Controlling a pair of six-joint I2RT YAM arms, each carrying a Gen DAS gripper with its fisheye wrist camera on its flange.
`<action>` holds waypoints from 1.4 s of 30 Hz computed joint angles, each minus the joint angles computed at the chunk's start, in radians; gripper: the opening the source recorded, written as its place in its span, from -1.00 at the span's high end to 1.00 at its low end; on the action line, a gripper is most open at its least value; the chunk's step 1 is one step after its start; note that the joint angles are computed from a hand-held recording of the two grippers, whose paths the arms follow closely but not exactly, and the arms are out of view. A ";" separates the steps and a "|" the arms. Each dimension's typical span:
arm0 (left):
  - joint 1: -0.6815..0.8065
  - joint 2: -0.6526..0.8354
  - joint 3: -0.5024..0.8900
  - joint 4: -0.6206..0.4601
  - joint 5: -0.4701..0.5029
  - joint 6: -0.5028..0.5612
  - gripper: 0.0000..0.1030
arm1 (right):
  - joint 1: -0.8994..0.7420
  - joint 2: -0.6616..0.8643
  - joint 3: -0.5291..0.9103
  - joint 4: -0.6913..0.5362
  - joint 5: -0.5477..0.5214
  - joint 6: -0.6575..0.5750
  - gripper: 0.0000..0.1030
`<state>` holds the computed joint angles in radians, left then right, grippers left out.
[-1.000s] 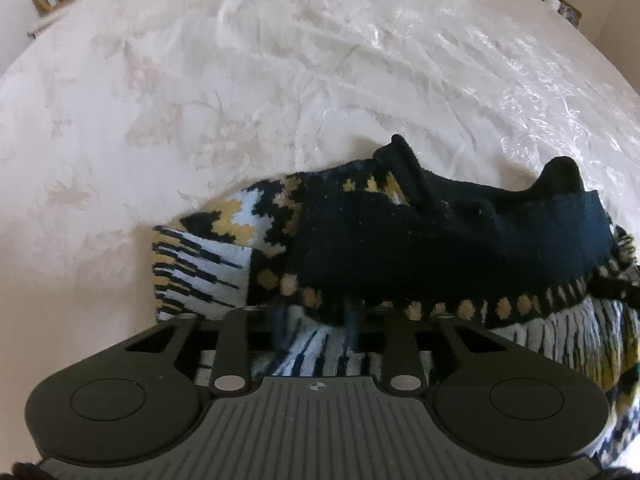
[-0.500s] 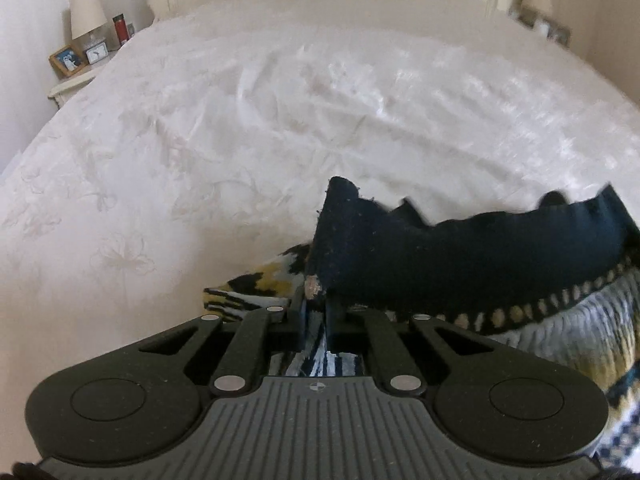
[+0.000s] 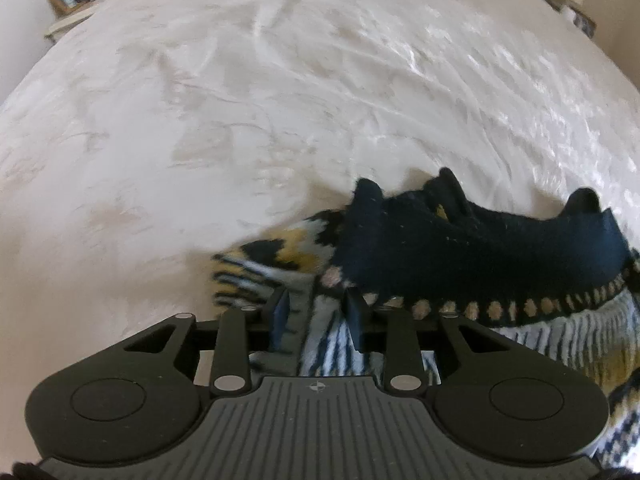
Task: Fold small clothes
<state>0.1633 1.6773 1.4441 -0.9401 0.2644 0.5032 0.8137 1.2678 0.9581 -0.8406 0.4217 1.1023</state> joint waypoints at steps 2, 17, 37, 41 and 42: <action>0.019 -0.036 -0.011 -0.013 -0.001 0.021 0.41 | 0.039 -0.017 0.011 -0.041 0.035 0.043 0.00; 0.233 -0.221 -0.199 -0.177 0.038 0.281 0.37 | 0.580 0.015 0.110 -0.388 0.196 0.683 -0.20; 0.269 -0.163 -0.129 -0.314 0.025 0.420 0.85 | 0.666 0.055 0.106 -0.368 0.165 0.780 -0.21; 0.272 -0.126 -0.078 -0.341 -0.016 0.503 0.89 | 0.652 0.061 0.116 -0.352 0.169 0.750 -0.21; 0.273 -0.114 -0.066 -0.346 -0.023 0.511 0.90 | 0.649 0.061 0.117 -0.348 0.170 0.743 -0.21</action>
<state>0.4359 1.5629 1.3778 -1.2865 0.2410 1.0147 1.4625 1.3293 1.0752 -1.1884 0.5921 1.8450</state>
